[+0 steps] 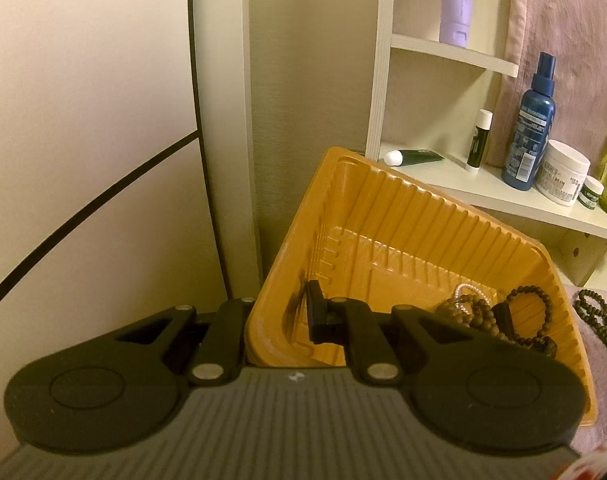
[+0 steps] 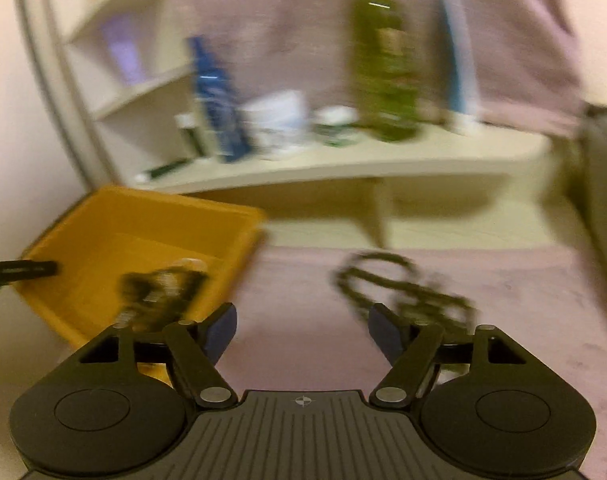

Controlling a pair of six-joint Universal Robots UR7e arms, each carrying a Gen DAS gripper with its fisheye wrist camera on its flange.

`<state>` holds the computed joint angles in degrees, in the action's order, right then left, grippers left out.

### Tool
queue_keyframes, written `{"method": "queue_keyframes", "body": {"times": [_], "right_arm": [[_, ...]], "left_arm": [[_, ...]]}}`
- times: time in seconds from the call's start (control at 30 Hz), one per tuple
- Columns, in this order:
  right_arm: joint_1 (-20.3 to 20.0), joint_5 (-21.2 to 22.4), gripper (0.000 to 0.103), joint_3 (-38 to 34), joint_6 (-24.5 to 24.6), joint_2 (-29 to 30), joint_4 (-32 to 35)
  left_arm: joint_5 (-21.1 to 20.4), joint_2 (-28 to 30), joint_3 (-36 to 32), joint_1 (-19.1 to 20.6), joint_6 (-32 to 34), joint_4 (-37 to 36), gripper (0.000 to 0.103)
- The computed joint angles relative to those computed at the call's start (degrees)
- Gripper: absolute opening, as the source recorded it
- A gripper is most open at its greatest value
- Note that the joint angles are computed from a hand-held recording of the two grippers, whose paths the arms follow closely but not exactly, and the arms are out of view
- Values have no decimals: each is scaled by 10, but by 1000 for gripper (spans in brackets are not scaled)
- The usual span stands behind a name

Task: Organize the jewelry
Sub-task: 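Carry the brown bead strand into the orange tray and open the right gripper, then grasp the dark green bead strand with the right gripper and lift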

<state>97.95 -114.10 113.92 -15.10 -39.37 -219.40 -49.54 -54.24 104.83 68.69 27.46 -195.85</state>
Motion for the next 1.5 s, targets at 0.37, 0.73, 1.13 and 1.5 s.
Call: {"method": "queue_keyframes", "body": {"times": [0.37, 0.73, 1.13, 1.5], "right_arm": [[-49, -29, 78, 3, 5, -15, -6], [-50, -16, 78, -44, -42, 22, 21], [-37, -76, 52, -92, -136, 72, -25], [-39, -65, 16, -79, -124, 61, -16]], "left_arm": [[5, 4, -5, -1, 10, 1, 11], [5, 5, -5, 0, 11, 1, 12], [6, 5, -4, -1, 10, 0, 12], [5, 5, -5, -1, 13, 0, 12]]}}
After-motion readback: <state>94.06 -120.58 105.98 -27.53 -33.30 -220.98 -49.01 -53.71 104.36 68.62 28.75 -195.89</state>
